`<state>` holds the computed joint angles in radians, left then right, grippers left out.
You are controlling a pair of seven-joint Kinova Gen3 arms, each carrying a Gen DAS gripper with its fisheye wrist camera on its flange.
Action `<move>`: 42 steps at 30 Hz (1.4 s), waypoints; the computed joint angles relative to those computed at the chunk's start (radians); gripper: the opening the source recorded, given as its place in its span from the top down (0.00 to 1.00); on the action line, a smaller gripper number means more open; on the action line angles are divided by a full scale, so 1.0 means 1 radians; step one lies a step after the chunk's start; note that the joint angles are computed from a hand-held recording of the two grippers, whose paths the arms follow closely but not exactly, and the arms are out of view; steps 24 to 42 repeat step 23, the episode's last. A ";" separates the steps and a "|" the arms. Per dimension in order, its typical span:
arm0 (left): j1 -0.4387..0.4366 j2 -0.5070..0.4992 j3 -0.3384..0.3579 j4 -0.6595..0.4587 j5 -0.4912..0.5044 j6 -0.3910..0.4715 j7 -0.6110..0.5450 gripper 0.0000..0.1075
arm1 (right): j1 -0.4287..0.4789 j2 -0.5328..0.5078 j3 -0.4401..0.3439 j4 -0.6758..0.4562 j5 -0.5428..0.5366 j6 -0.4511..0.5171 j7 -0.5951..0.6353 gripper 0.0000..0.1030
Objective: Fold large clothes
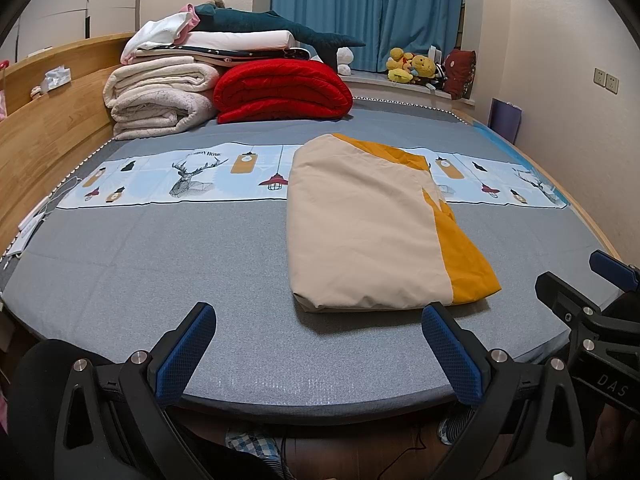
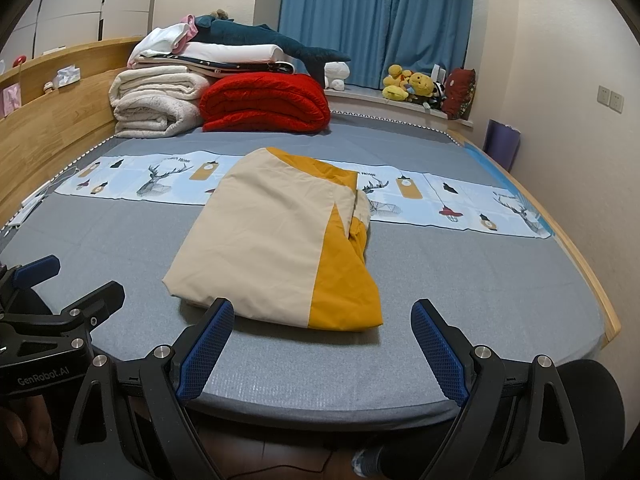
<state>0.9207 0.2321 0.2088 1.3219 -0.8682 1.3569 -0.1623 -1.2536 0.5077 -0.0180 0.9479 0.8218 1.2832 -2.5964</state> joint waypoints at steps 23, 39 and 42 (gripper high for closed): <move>0.004 0.003 0.000 0.004 -0.003 -0.007 0.004 0.05 | 0.001 0.000 0.001 0.002 0.000 -0.004 -0.001 0.12; 0.004 0.003 0.000 0.004 -0.003 -0.007 0.004 0.05 | 0.001 0.000 0.001 0.002 0.000 -0.004 -0.001 0.12; 0.004 0.003 0.000 0.004 -0.003 -0.007 0.004 0.05 | 0.001 0.000 0.001 0.002 0.000 -0.004 -0.001 0.12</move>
